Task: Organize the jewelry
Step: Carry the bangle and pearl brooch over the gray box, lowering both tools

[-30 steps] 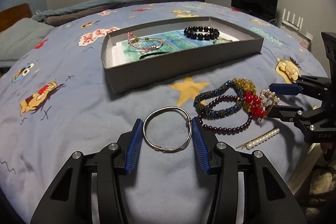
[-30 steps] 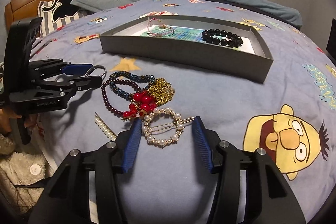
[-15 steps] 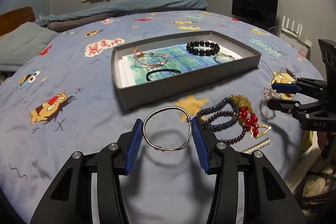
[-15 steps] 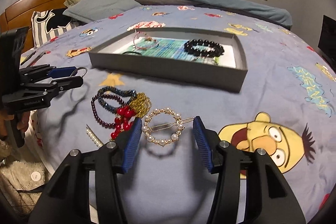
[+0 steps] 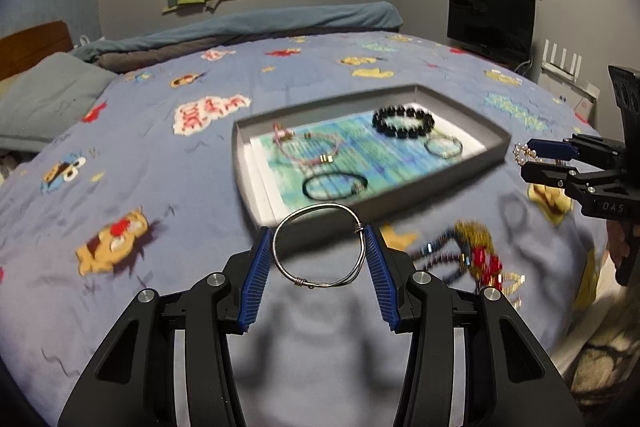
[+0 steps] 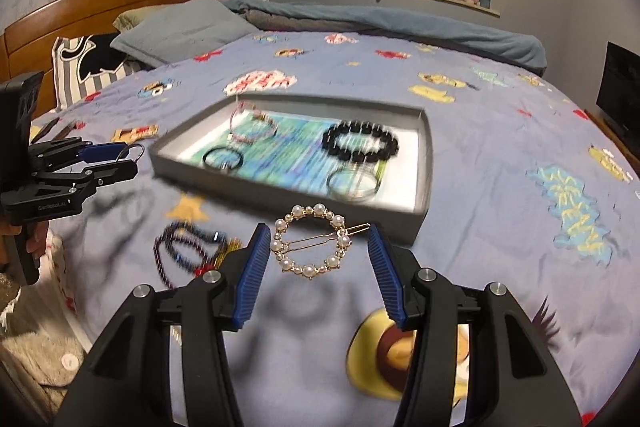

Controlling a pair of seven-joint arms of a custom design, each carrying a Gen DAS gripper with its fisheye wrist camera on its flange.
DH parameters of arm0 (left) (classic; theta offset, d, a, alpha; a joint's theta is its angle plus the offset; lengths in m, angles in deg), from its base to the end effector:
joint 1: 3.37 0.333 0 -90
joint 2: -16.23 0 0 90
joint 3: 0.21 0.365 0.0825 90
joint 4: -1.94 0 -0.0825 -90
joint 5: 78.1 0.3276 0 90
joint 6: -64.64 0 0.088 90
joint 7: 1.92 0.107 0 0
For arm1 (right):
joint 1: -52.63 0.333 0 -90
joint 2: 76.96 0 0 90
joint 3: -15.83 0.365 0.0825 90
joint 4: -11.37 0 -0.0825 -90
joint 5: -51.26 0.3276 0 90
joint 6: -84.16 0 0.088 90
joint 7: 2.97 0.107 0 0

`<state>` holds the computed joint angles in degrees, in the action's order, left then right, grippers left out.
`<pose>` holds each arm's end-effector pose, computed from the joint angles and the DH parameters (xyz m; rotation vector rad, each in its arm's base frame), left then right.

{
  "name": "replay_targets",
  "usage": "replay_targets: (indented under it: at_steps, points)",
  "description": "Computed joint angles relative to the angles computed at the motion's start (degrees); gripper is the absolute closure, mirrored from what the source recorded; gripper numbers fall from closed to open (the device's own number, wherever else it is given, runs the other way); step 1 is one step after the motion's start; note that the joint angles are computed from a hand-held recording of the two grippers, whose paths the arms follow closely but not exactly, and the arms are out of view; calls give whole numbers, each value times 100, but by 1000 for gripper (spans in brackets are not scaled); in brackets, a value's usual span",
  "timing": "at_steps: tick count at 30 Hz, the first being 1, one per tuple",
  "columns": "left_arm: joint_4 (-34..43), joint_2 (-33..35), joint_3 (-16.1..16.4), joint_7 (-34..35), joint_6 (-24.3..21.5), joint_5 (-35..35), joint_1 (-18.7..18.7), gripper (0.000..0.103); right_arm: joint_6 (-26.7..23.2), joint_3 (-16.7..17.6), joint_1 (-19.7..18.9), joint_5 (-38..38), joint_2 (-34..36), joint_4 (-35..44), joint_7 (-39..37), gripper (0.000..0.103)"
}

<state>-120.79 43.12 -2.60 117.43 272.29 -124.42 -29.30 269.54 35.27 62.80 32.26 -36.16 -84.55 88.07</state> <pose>0.5546 -0.1901 0.3768 -1.6076 1.7482 -0.8514 0.6426 0.3230 0.3916 -2.0550 1.0037 -0.4918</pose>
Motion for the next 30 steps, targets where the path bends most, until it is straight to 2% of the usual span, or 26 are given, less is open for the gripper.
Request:
replay_targets:
  at_steps: [3,6,8,11,12,15,19,21,23,26,30]
  points:
    - [325,25,247,183,-302,-111,-115,54,-248,48,17,53,141,430,-80,52]
    - [753,132,632,307,-754,-175,-329,54,-674,161,40,219,382,1016,-321,52]
    - [1075,262,945,247,-1142,-82,-492,54,-928,251,59,386,581,1421,-524,52]
    - [1464,457,1157,34,-1544,188,-545,54,-1584,355,153,682,987,2265,-813,52]
    - [1647,547,1233,-52,-1709,288,-558,54,-1743,295,233,758,1071,2466,-852,52]
    - [2192,816,1197,-293,-2134,597,-396,54,-2245,95,470,969,1367,3131,-976,52]
    - [2948,1219,834,-467,-2766,1023,37,54,-3020,-150,745,1233,1760,4016,-1170,52]
    - [3286,1460,892,-624,-3150,1311,39,54,-3345,-275,851,1371,1906,4363,-1229,52]
    - [3453,1581,786,-704,-3362,1501,137,54,-3678,-394,938,1526,2054,4714,-1262,52]
    - [3608,1732,817,-964,-3593,1788,144,54,-4091,-623,1066,1721,2263,5206,-1278,52]
    - [3697,1794,527,-1109,-3694,2008,395,54,-4495,-899,1224,1954,2495,5778,-1362,52]
